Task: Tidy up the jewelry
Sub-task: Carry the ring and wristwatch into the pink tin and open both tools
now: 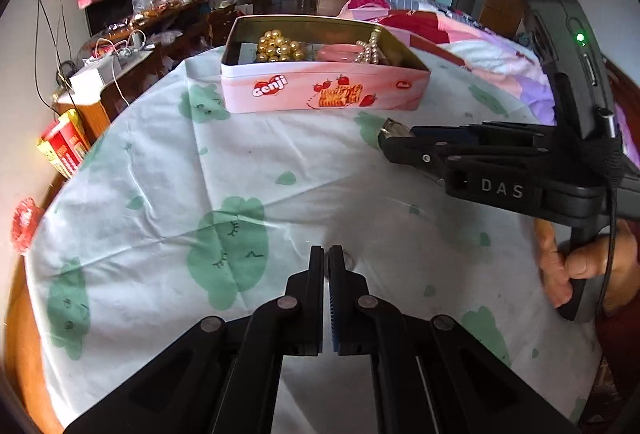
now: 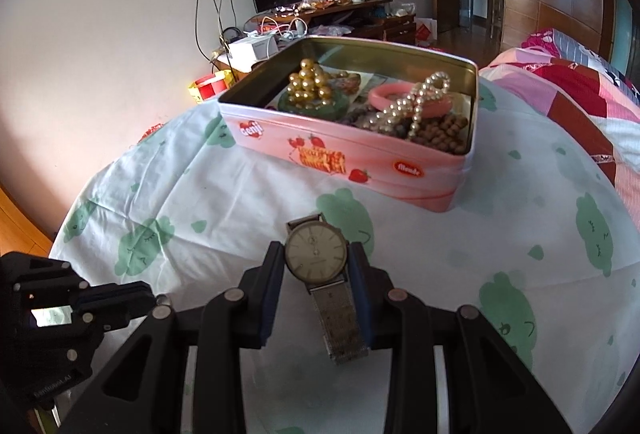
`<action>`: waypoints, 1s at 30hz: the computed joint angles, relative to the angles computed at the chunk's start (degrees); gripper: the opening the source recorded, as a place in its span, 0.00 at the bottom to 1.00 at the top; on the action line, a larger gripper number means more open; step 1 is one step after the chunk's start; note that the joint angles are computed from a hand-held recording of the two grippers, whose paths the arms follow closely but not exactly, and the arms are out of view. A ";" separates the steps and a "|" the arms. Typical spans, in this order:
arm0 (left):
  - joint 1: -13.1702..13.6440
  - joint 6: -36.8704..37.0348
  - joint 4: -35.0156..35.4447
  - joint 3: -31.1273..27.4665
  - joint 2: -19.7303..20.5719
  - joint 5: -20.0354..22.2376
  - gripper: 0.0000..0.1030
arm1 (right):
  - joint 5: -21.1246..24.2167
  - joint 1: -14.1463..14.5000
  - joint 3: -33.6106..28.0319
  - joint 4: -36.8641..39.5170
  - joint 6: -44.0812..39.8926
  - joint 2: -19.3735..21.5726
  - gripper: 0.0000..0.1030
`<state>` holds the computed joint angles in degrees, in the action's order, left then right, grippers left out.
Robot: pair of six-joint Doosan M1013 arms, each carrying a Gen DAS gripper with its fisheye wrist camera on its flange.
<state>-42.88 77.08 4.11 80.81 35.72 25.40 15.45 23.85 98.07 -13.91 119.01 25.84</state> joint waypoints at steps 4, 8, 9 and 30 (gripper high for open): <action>-0.58 2.11 0.48 1.62 -1.08 -2.31 0.61 | -0.05 0.00 -0.08 0.30 -0.61 0.04 0.34; -1.37 -3.49 7.69 0.98 -0.35 -1.60 0.61 | 0.06 -0.06 -0.01 1.13 -1.42 0.07 0.34; -1.31 -1.23 5.53 0.22 0.14 -0.06 0.49 | -0.05 -0.05 0.00 0.94 -1.21 0.07 0.34; -2.00 -8.38 13.05 1.42 -1.33 -5.63 0.19 | -4.38 -0.73 1.62 -2.82 4.71 -0.76 0.34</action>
